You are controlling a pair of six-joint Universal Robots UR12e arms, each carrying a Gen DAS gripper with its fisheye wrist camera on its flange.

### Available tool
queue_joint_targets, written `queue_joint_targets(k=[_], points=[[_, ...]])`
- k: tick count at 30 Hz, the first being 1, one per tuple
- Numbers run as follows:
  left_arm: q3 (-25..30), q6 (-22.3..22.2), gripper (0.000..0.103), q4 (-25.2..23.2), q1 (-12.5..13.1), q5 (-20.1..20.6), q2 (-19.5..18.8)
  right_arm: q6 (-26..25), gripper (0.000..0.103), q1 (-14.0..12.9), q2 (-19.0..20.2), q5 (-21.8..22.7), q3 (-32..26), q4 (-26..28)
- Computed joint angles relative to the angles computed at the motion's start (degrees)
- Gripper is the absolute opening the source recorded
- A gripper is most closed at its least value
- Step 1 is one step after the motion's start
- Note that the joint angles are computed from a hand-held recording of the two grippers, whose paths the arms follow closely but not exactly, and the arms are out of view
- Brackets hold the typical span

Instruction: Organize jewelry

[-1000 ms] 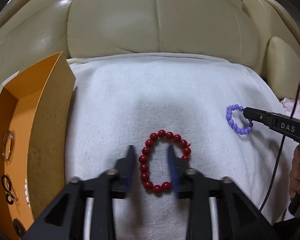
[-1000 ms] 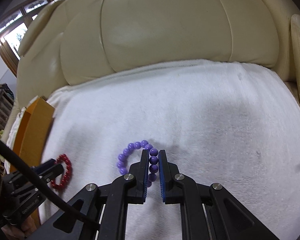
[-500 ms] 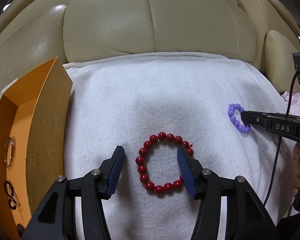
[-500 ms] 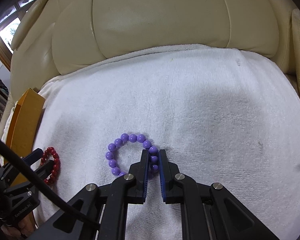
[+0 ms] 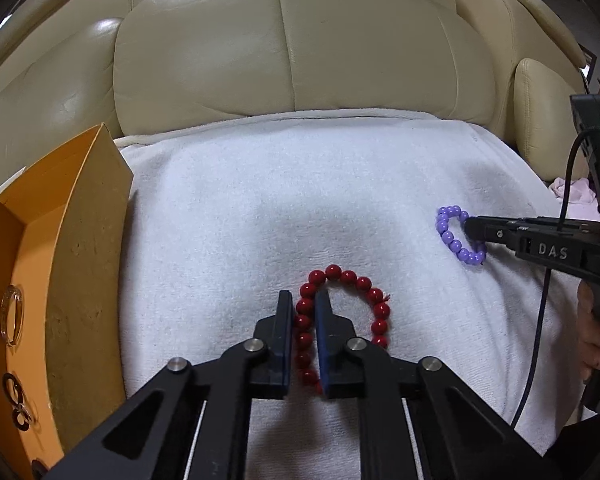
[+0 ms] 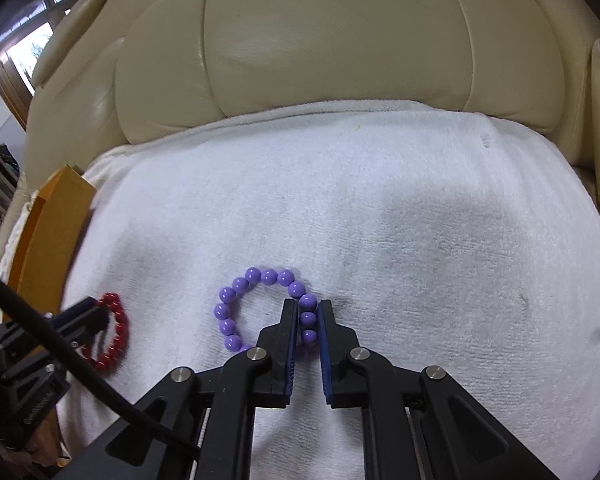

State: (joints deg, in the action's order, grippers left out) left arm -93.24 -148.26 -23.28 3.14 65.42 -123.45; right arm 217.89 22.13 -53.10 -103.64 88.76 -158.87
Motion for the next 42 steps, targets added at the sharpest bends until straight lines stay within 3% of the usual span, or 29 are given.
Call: queue_joint_targets(k=[13,17,18,20,21,22,24,25,27,29,30,42], points=[[-2.6,-2.4,0.009,5.8,2.0,-6.3,2.5,-4.3,0.011,1.5,-0.5,-0.6,0.0,-10.4],[-3.4,-2.9,0.009,6.9,2.6,-7.4,3.1,-4.4,0.011,1.7,-1.1,-1.1,0.1,-8.8],[-3.5,-3.1,0.009,7.2,2.7,-7.7,3.2,-3.9,0.014,1.5,-1.3,-1.6,0.2,-7.7],[-3.6,-3.4,0.009,7.7,2.7,-7.8,3.2,-2.5,0.039,1.2,-1.6,-1.6,0.2,-4.5],[-3.6,-3.5,0.009,7.8,2.7,-7.6,3.2,-2.4,0.057,1.1,-1.4,-2.2,0.0,-2.9],[-3.7,-3.5,0.009,7.9,2.7,-7.5,3.2,-2.4,0.063,1.2,-1.1,-3.8,-0.2,-2.0],[-3.7,-3.6,0.009,8.0,2.6,-7.3,3.2,-3.0,0.057,1.2,-0.6,-4.6,-0.5,-1.2],[-3.8,-3.7,0.009,8.2,2.6,-7.2,3.2,-3.8,0.042,0.9,-0.2,-3.5,-0.9,-0.3],[-3.9,-3.9,0.009,8.8,2.5,-6.8,3.2,-4.9,0.025,0.9,0.9,-3.2,-2.8,4.7],[-4.1,-3.8,0.01,9.3,2.6,-6.6,3.3,-7.1,0.021,1.9,2.0,-7.7,-4.1,5.6],[-4.2,-3.9,0.009,9.5,2.6,-6.5,3.4,-8.7,0.011,2.1,2.2,-8.2,-4.7,6.0],[-5.2,-5.7,0.009,13.4,3.1,-6.8,4.1,-10.1,0.011,2.9,1.2,-7.8,-2.4,-10.2]])
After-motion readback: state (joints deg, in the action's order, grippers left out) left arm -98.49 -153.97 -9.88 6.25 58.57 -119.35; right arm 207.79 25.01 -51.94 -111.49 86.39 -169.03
